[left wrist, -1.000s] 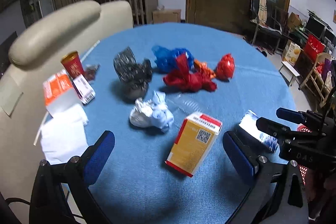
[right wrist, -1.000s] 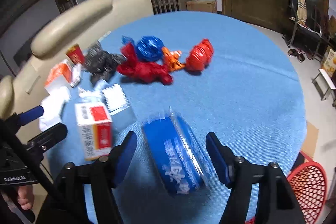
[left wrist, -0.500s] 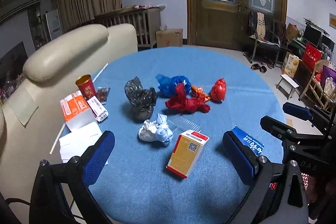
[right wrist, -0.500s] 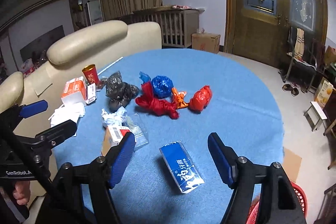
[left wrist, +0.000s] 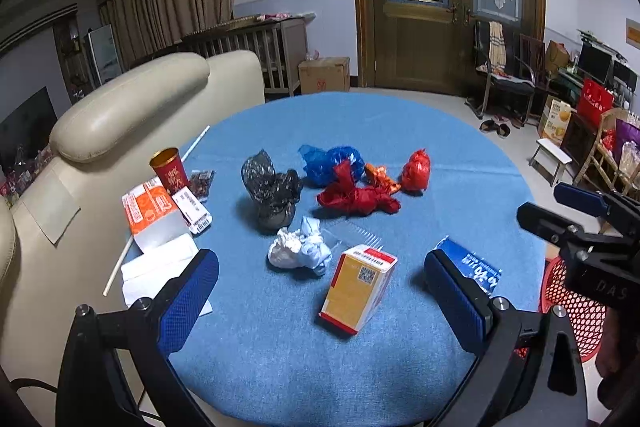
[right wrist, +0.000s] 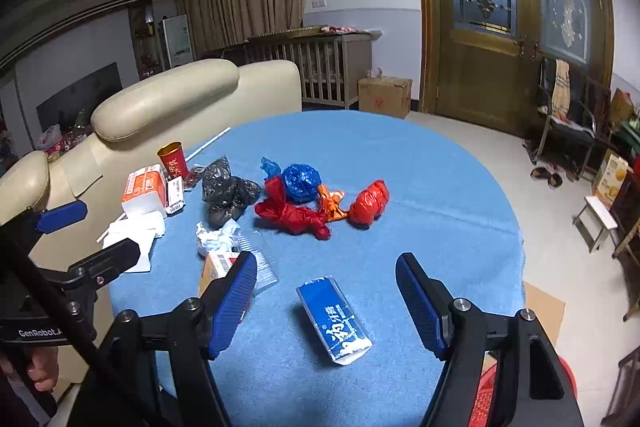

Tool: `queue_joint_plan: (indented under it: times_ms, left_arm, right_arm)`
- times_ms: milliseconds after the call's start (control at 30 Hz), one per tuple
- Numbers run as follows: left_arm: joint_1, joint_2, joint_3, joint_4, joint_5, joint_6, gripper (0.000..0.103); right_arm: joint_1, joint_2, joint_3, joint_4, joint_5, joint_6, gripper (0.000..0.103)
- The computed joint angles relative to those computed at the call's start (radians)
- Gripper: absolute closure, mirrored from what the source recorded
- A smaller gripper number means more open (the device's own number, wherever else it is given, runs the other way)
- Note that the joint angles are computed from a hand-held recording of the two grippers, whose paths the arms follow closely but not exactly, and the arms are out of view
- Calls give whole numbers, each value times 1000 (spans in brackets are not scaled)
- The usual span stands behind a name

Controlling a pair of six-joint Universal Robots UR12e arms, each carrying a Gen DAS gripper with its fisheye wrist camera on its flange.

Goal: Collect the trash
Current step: 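Lift the toothpaste box with the right gripper while the left gripper grasps the yellow medicine box, then carry both boxes over the red basket and open both grippers to drop them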

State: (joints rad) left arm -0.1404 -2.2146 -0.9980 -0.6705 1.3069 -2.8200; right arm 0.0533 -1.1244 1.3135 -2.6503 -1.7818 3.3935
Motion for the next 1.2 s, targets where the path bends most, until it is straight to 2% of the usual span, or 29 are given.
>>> queue_joint_plan:
  times_ms: [100,167,367,500,567,700,800,867,900,1033,1200]
  left_arm:
    - [-3,-18,11,-23,18,16,1]
    - [-7,-40,37,-86,48,24,1]
    - [-6,-101,116,-267,15,38,1]
    - [-6,-128,146,-301,-9,56,2]
    - [-5,-141,168,-318,-26,67,9]
    - [-9,-163,204,-335,-57,98,11]
    - [-11,-178,235,-383,-88,127,29]
    - [-11,-191,263,-433,-97,138,46]
    - [-11,-196,273,-451,-103,138,47]
    - [-9,-188,260,-440,-113,143,49]
    - [-15,-164,226,-402,-113,167,50]
  right_arm:
    - [-9,3,3,25,12,14,28]
    - [-19,9,-1,72,41,28,28]
    - [-45,43,-28,227,161,62,28]
    - [-55,66,-46,268,211,82,28]
    - [-57,77,-58,279,222,75,28]
    - [-55,96,-85,307,215,59,28]
    - [-53,102,-90,310,206,49,30]
    - [-55,105,-92,316,207,45,42]
    - [-56,104,-89,309,208,45,42]
    - [-56,96,-78,290,197,38,43]
    - [-64,73,-47,256,213,45,44]
